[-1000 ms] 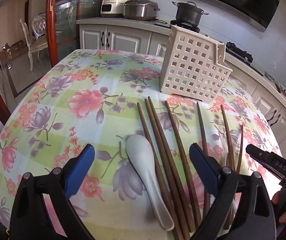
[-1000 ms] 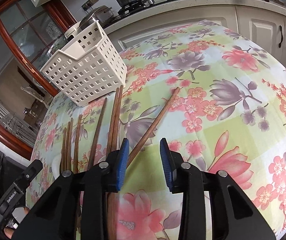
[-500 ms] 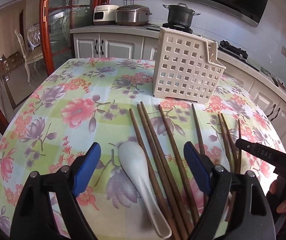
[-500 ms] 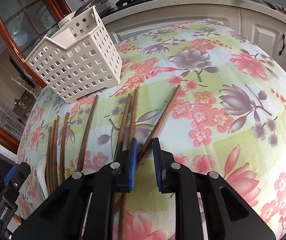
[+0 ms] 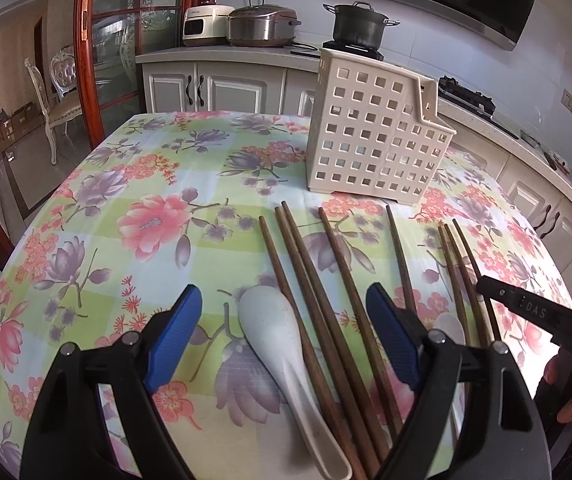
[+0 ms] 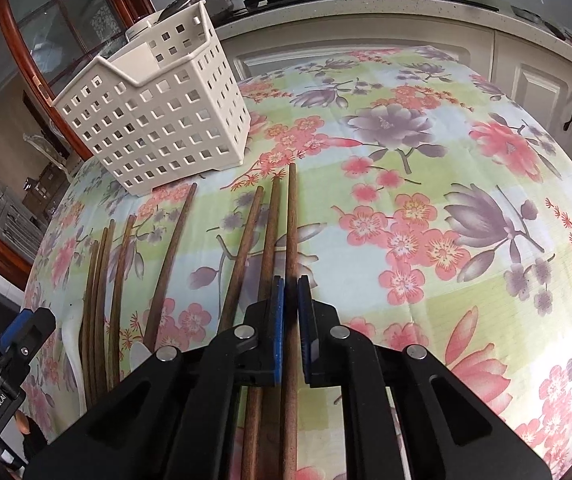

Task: Organize utensils
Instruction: 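Close the left tool on another wooden chopstick while the right tool holds its chopstick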

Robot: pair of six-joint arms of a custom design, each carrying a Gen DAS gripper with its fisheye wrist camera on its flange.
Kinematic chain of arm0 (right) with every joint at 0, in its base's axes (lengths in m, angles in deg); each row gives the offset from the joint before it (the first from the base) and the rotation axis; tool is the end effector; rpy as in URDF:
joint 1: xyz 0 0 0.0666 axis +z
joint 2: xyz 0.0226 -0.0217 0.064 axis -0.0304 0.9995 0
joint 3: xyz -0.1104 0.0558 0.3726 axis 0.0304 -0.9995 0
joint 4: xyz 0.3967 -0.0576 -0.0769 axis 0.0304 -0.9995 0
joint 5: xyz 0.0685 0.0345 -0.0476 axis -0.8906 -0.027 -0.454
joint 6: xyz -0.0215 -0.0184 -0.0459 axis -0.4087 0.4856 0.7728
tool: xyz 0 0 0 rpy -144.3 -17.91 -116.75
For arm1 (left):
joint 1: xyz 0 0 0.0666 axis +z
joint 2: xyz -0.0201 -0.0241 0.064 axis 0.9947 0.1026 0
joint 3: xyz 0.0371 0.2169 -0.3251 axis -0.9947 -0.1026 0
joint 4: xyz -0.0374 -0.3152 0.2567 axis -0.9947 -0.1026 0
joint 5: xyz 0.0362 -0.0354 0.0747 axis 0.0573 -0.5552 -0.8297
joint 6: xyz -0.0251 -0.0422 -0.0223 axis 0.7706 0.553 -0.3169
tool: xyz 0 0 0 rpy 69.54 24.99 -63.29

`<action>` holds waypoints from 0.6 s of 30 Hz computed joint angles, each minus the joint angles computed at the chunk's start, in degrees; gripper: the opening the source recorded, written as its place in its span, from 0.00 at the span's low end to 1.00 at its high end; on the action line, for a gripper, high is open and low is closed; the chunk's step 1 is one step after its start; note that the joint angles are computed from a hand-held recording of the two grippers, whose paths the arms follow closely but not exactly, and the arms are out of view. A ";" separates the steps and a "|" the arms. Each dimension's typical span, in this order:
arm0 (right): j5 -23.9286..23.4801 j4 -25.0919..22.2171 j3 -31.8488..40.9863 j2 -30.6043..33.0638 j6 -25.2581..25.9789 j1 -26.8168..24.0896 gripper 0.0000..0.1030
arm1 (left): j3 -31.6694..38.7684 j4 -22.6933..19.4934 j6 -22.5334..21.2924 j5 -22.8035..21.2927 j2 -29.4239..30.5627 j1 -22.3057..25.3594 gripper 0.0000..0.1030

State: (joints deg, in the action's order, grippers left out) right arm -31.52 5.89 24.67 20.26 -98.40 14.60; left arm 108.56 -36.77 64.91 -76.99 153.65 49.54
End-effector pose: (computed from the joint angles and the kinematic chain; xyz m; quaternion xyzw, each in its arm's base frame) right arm 0.4939 0.1454 0.3842 0.0566 0.9457 0.1226 0.2956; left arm 0.4515 -0.2957 0.3982 -0.0333 0.9187 -0.0418 0.3913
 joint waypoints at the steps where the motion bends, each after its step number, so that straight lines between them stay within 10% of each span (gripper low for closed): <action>1: 0.14 -0.29 0.26 0.16 0.43 0.03 0.10 | 0.03 -0.06 0.07 0.11 0.04 0.07 0.79; 18: 5.34 -4.37 7.14 5.49 9.95 1.16 0.22 | 5.71 -5.77 1.33 3.62 5.54 4.05 0.75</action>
